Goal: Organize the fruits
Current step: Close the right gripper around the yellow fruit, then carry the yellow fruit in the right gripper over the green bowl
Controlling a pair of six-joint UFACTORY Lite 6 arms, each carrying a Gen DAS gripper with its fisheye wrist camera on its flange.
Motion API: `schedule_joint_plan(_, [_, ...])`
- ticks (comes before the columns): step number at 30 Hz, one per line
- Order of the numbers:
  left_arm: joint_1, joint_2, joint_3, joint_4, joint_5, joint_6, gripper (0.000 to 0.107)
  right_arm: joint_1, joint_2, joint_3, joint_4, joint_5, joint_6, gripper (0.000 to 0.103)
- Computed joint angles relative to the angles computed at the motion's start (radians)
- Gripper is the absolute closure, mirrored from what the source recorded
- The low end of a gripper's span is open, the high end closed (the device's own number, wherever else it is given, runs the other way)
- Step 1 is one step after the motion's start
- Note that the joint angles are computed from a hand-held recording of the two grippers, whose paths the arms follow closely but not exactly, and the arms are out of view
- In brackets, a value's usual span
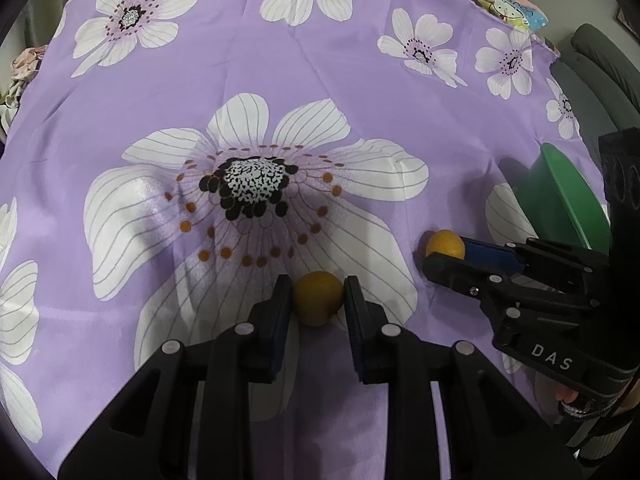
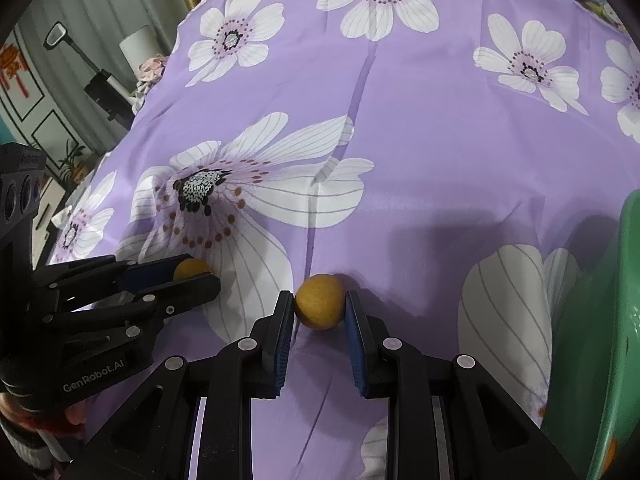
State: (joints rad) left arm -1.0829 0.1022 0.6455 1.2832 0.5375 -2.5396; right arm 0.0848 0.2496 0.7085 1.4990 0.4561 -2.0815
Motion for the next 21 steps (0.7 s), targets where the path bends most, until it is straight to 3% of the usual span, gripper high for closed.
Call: schedule_joint_plan(21, [-0.213, -0.064, 0.083, -0.210, 0.211, 0.106, 0.081, -0.187, -0.307, -0.197, -0.125, 0.148, 0.017, 0.076])
